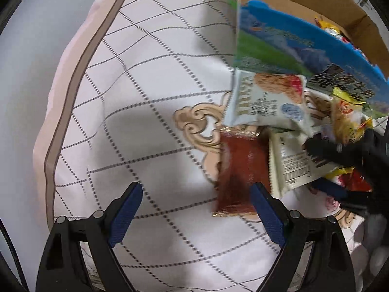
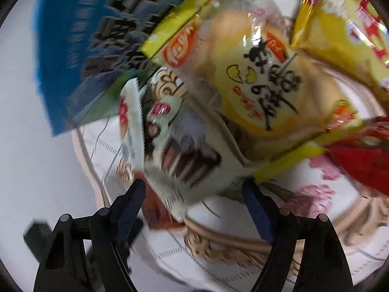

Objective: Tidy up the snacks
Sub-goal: 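Move both tools back down to the remaining snacks, then grasp the brown jerky packet with the left tool while the right tool grasps the Franzzi biscuit pack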

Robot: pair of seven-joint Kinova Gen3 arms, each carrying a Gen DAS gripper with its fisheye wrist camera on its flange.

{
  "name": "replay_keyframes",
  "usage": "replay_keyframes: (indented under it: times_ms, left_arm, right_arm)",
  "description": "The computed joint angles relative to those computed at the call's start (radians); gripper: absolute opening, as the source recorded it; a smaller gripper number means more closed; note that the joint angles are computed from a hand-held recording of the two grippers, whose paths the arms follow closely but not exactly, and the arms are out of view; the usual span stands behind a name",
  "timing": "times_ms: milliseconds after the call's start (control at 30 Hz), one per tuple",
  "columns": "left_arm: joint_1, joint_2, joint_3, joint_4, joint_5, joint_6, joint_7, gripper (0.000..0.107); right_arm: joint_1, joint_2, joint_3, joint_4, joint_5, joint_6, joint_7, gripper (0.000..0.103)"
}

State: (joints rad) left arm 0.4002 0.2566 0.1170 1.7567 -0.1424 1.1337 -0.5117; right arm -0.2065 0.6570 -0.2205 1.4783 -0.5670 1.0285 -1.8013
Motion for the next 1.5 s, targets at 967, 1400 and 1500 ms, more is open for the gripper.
replay_keyframes:
  times_ms: [967, 1400, 1500]
  left_arm:
    - [0.010, 0.024, -0.004, -0.078, 0.023, 0.009, -0.034, 0.090]
    - [0.014, 0.057, -0.010, -0.088, -0.023, 0.037, -0.022, 0.090]
    - [0.037, 0.055, -0.003, -0.084, -0.017, 0.027, -0.001, 0.090]
  right_arm:
    - [0.128, -0.061, -0.079, 0.062, -0.040, 0.085, 0.009, 0.086]
    - [-0.095, -0.095, -0.014, 0.043, 0.096, -0.012, -0.091, 0.041]
    - [-0.111, -0.096, -0.039, -0.016, 0.207, 0.057, -0.078, 0.040]
